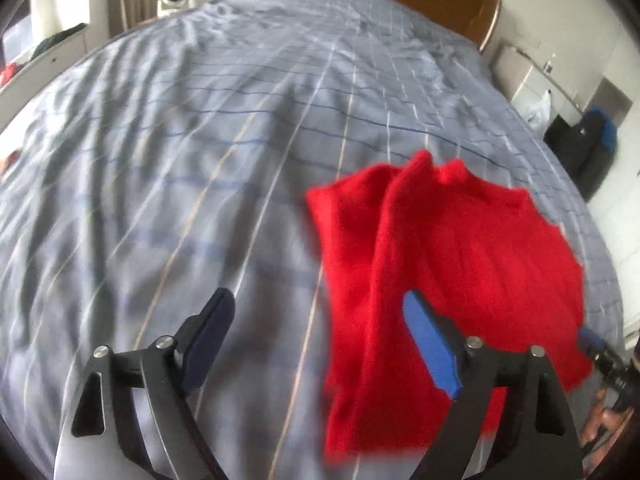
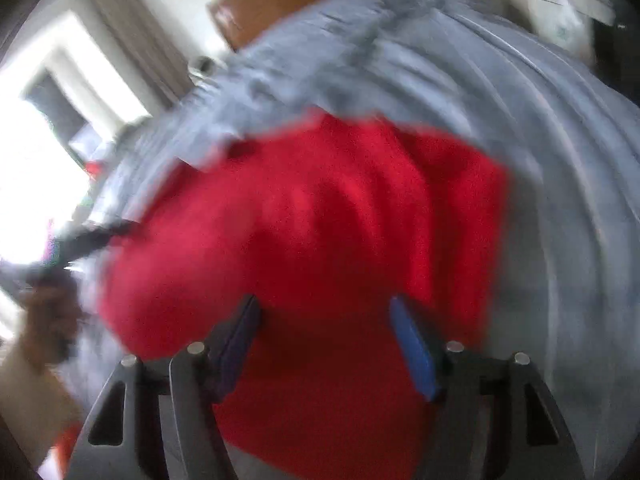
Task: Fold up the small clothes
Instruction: 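Fold the held hem up toward the collar with both grippers and release, then lift both grippers away from the folded sweater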
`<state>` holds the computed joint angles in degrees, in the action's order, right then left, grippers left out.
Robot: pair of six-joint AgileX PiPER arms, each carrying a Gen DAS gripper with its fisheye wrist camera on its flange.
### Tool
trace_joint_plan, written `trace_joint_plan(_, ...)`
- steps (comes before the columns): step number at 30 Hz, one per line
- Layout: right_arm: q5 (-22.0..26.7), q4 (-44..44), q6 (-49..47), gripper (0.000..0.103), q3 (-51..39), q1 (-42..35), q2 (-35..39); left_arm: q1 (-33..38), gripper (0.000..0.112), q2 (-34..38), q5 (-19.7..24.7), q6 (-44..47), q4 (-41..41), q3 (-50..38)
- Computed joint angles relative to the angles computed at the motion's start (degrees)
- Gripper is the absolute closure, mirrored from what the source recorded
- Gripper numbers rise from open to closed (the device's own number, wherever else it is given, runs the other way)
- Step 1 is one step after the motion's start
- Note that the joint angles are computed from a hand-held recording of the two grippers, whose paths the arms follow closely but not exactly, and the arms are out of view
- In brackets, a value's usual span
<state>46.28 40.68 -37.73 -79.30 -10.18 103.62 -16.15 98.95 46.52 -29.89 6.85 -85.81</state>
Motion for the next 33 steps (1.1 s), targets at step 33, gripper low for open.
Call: trace_joint_plan(33, -6.6, 5.4, -5.6, 0.032, 27.2, -3.1, -25.4, -19.2, 0.015, -27.7, -6.1, -38.1, 32.3, 42.2)
